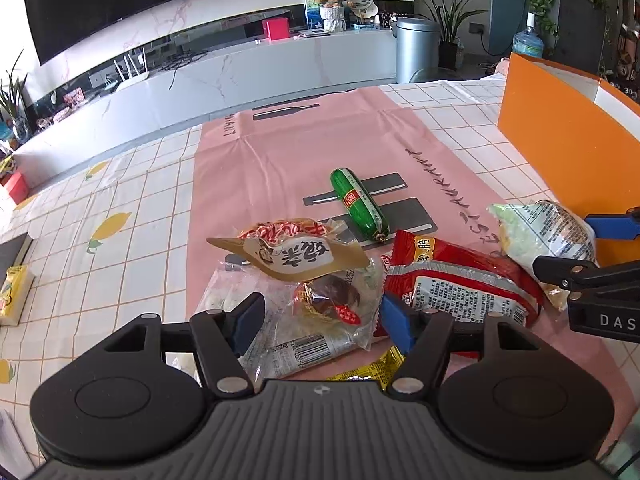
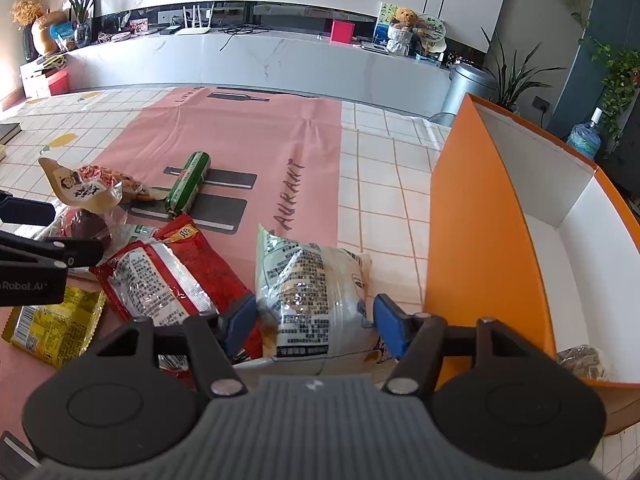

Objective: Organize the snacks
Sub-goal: 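Grasp the white blue-print bag with the right tool while the left tool grasps the clear bun bag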

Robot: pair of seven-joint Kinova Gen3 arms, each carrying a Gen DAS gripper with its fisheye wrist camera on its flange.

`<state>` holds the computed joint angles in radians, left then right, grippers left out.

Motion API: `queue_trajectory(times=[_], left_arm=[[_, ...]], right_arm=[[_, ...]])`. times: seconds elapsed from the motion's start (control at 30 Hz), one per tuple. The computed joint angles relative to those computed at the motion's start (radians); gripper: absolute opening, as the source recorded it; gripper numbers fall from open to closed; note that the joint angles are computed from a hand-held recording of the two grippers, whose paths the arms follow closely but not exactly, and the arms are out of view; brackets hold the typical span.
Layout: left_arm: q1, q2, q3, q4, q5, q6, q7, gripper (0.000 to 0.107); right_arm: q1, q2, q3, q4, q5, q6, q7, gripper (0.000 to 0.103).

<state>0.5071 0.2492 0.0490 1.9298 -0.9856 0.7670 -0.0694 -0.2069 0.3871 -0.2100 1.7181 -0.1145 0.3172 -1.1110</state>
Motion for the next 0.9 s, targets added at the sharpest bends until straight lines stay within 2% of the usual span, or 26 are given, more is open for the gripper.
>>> queue_trajectory(times=[0.13,0.2,0.33,0.4,0.5,0.57,0.9], left_arm=[[0.025,0.033,0.002,-0.022,-0.030,0.045,-0.014,0.068],[0.029,0.038,0.001,-0.025,-0.029,0.044,-0.014,0.060],[0.023,0.021,-0.007,-0.008,-0.027,0.011,0.014,0.057],[0.017,0.010,-0.009,0.004,-0.030,-0.008,0.032,0.052],[0.010,0.004,-0.001,-0.001,-0.013,0.002,0.018,0.049],[0.011,0.004,0.006,-0.012,0.007,0.023,-0.001,0.047],[0.015,-0.044,0.038,-0.026,0.092,0.097,-0.016,0.045]], right_arm=[[-0.005,0.009,0.008,-0.013,-0.001,0.020,-0.002,0.062],[-0.005,0.012,0.007,-0.016,-0.002,0.024,-0.002,0.061],[-0.006,0.013,0.008,-0.018,0.000,0.027,-0.001,0.057],[-0.006,0.013,0.009,-0.018,0.000,0.028,0.000,0.055],[-0.022,0.012,0.023,-0.014,0.011,0.021,-0.011,0.048],[-0.030,0.009,0.031,-0.009,0.022,0.014,-0.019,0.040],[0.022,-0.043,-0.027,0.036,0.009,-0.013,0.051,0.036]])
